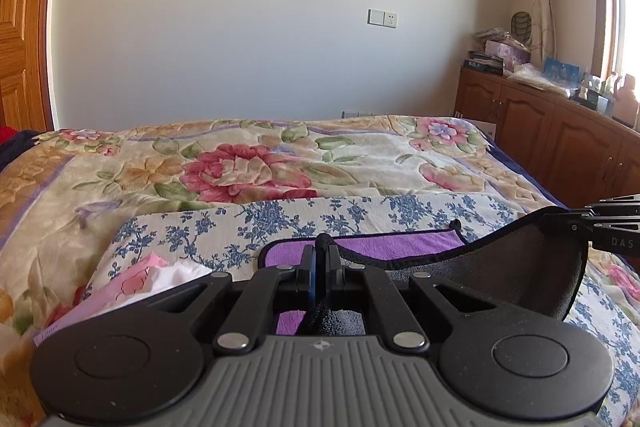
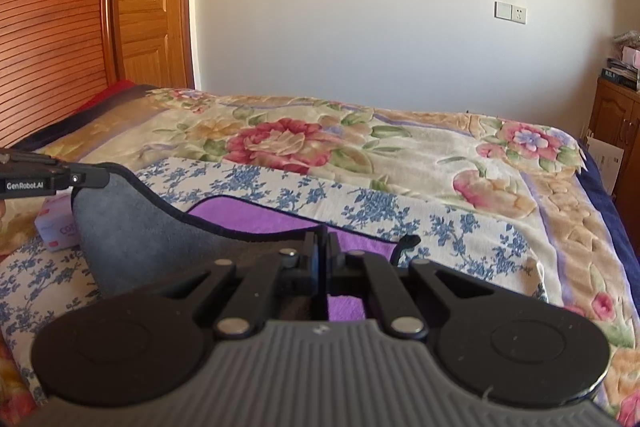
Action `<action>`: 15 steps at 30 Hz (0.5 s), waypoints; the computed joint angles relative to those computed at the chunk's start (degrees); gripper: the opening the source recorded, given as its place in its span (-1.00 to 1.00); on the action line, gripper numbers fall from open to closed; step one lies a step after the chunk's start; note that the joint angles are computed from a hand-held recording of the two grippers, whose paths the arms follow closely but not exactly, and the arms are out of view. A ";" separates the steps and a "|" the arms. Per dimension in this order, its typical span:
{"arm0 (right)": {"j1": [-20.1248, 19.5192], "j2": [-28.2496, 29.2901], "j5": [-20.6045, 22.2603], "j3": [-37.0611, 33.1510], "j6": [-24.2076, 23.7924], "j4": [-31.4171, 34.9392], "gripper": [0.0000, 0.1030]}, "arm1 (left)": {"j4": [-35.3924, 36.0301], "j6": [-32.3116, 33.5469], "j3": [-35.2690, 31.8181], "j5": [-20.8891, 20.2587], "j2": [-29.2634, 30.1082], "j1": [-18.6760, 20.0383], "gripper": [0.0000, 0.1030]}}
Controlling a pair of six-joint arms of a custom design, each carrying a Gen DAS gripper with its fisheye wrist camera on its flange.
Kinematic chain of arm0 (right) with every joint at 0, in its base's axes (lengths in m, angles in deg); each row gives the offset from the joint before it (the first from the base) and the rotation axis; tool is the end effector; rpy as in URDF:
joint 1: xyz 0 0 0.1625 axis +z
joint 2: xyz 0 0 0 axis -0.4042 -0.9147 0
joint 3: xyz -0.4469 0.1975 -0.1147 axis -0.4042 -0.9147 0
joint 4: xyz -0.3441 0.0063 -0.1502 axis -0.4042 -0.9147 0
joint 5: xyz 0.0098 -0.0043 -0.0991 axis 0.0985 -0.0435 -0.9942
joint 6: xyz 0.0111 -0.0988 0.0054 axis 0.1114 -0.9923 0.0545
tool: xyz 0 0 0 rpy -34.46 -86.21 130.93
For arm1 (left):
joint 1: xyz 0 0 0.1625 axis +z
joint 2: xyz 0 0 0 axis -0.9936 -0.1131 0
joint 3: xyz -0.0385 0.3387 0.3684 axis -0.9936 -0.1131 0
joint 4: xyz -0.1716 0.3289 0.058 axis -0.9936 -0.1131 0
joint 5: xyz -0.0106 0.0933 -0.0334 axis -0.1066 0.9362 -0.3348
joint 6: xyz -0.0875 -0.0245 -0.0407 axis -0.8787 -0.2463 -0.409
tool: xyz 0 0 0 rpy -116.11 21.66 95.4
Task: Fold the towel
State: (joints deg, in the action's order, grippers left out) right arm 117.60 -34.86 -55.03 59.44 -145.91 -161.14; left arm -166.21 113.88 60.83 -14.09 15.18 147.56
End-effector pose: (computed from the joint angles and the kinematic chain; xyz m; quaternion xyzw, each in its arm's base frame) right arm 0.1955 -0.8217 0.0681 0.5008 -0.7930 0.3228 0.1269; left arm -0.0996 -0.6840 0.1798 0.1047 0.7715 -0.5227 0.3472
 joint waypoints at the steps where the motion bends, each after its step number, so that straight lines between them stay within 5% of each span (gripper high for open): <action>1: 0.02 0.21 0.00 -0.52 -0.08 0.23 -0.92 | 0.06 0.15 -0.34 -0.02 0.06 0.06 -0.90; 15: 0.34 2.71 0.65 -6.44 -2.45 3.10 -0.92 | 1.56 5.53 -6.20 -0.95 1.09 0.62 -0.90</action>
